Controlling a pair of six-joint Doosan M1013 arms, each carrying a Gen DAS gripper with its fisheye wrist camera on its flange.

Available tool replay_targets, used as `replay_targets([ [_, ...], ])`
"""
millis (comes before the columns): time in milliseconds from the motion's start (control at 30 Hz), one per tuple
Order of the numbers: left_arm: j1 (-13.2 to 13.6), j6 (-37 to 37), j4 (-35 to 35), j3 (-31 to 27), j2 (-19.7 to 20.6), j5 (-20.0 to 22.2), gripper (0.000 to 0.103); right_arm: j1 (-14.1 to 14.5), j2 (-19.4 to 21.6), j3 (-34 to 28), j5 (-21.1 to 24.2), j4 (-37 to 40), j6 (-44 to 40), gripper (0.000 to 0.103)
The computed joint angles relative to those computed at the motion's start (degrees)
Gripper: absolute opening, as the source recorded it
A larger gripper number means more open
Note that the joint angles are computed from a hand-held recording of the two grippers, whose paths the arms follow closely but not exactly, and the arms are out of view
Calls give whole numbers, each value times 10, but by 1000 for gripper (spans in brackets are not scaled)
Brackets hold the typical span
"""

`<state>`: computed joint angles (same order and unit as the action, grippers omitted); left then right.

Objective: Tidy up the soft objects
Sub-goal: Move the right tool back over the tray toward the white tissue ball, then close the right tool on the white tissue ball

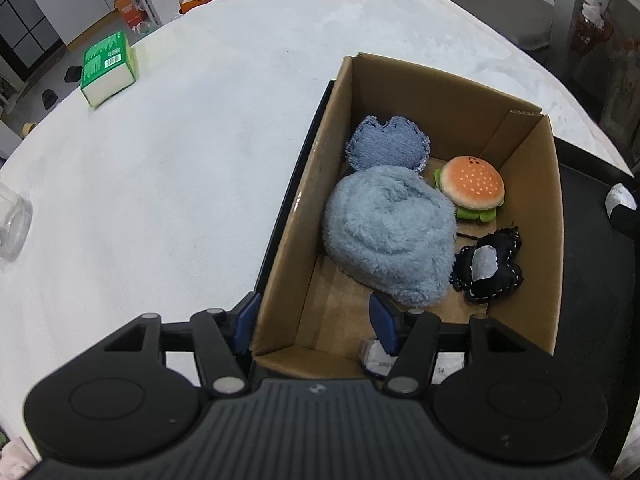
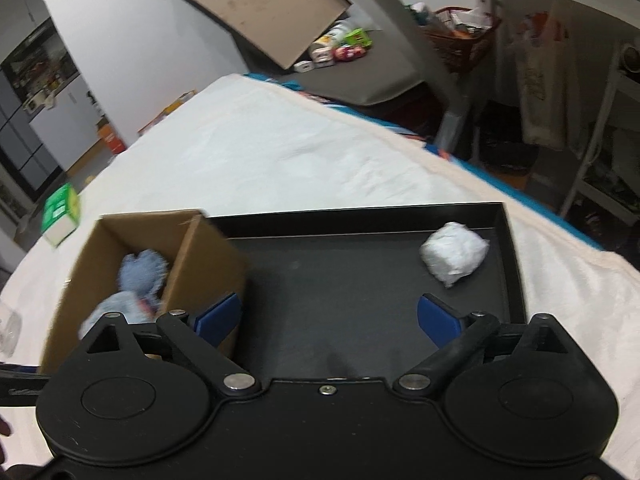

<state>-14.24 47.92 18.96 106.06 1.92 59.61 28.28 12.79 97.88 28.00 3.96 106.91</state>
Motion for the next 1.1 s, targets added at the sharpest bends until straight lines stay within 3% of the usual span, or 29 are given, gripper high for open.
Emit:
replay_targets([
  [200, -9, 2, 15, -9, 14, 18, 65, -4, 9, 10, -24, -90, 77, 96],
  [533, -11, 12, 19, -18, 26, 32, 67, -14, 23, 20, -61, -201, 167, 95],
  [833, -15, 19, 29, -23, 31, 38, 67, -7, 41, 13, -50, -338, 247, 82],
  [1100, -11, 25, 22, -23, 30, 36, 67, -11, 49, 6, -49, -345, 230, 77],
])
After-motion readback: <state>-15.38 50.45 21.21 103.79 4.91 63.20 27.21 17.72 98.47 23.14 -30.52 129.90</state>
